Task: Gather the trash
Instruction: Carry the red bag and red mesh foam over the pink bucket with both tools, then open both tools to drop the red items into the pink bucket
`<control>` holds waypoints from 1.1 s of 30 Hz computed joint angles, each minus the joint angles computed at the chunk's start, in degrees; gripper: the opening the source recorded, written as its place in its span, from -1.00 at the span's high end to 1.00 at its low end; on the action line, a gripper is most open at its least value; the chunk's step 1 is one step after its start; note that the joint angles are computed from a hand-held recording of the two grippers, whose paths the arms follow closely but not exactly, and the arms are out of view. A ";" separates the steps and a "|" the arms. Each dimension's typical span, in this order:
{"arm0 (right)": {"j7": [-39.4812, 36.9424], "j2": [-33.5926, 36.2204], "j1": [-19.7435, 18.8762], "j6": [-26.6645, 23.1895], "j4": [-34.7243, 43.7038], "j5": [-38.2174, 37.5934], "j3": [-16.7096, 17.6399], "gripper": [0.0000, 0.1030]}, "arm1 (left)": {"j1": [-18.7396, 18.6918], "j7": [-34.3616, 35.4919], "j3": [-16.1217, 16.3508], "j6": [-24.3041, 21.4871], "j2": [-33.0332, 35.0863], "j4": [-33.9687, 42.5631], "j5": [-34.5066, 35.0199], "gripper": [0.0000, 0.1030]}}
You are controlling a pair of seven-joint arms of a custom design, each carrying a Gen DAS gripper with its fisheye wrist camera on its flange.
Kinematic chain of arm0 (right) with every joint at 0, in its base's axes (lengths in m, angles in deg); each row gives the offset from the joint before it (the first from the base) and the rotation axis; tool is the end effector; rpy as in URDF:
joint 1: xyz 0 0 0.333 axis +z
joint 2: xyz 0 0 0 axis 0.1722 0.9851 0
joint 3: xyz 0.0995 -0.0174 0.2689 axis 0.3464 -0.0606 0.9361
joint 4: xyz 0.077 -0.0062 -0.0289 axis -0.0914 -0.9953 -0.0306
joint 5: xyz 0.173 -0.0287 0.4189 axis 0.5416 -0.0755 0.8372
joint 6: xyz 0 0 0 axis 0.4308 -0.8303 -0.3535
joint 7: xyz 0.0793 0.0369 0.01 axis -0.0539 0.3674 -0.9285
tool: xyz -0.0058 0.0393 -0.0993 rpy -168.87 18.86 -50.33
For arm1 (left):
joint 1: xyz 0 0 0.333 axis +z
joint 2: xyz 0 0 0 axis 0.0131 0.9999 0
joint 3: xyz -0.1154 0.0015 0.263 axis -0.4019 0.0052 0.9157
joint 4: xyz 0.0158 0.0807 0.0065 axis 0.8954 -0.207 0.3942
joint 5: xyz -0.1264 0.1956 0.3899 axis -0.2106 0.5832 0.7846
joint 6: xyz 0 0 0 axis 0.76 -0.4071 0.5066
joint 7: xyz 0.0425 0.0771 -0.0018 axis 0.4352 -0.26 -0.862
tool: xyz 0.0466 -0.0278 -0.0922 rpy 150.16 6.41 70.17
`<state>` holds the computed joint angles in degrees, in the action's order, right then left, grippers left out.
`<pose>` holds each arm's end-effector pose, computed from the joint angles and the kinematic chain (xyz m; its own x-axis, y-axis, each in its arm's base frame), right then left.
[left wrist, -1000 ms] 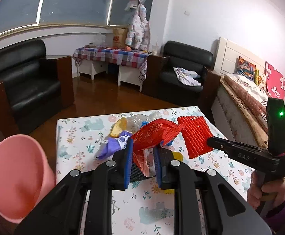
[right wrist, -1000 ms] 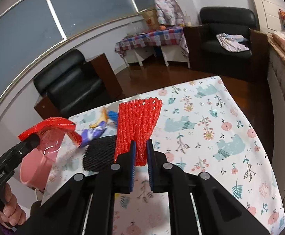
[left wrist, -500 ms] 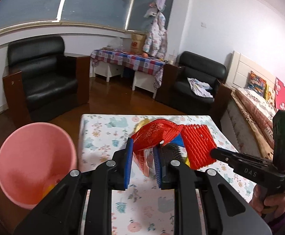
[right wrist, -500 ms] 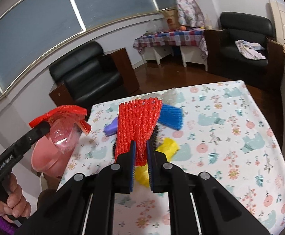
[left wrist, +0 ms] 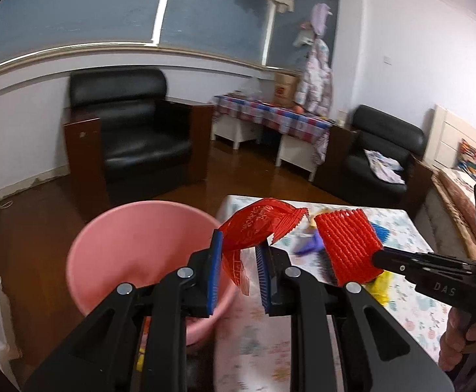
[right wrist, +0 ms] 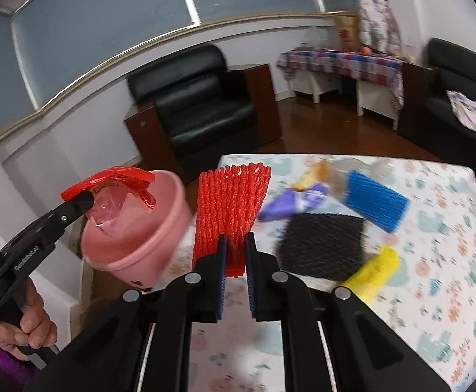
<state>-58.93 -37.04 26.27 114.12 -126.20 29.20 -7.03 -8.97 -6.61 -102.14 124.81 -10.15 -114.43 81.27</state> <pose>0.5260 0.1184 0.3946 0.6360 -0.7245 -0.2656 -0.6230 -0.2791 -0.7307 0.3955 -0.2629 0.4096 0.3109 -0.9413 0.1313 -0.4227 -0.2607 -0.8680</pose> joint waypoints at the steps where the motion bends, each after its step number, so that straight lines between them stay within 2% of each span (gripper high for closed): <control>1: -0.11 0.04 0.38 -0.15 0.22 -0.15 0.38 0.80 | -0.27 -0.13 0.34 -0.65 -1.29 -1.14 -0.72 0.61; 8: -0.44 1.18 3.09 0.22 2.15 -1.42 2.59 0.80 | -1.03 1.18 1.37 -2.95 -7.20 -6.58 -4.86 0.61; 15: 0.91 5.13 4.95 0.84 5.51 -3.65 4.61 0.80 | -1.11 3.05 1.51 -4.11 -8.98 -9.16 -8.18 0.61; 28: 6.27 11.77 6.79 3.66 9.93 -8.51 7.89 0.79 | 1.18 3.71 3.03 -1.09 -9.31 -12.01 -11.19 0.61; 32: 8.32 13.40 6.70 3.49 10.90 -10.31 8.26 0.74 | 1.58 4.20 3.75 0.28 -9.77 -12.90 -12.35 0.55; 33: 8.86 13.74 6.64 3.37 11.11 -10.74 8.33 0.69 | 1.80 4.26 3.87 0.71 -9.81 -13.04 -12.60 0.48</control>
<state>-50.07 -23.30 32.90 117.49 -115.09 18.46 1.30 -7.17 -2.35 -98.27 125.52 -19.96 -127.47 68.67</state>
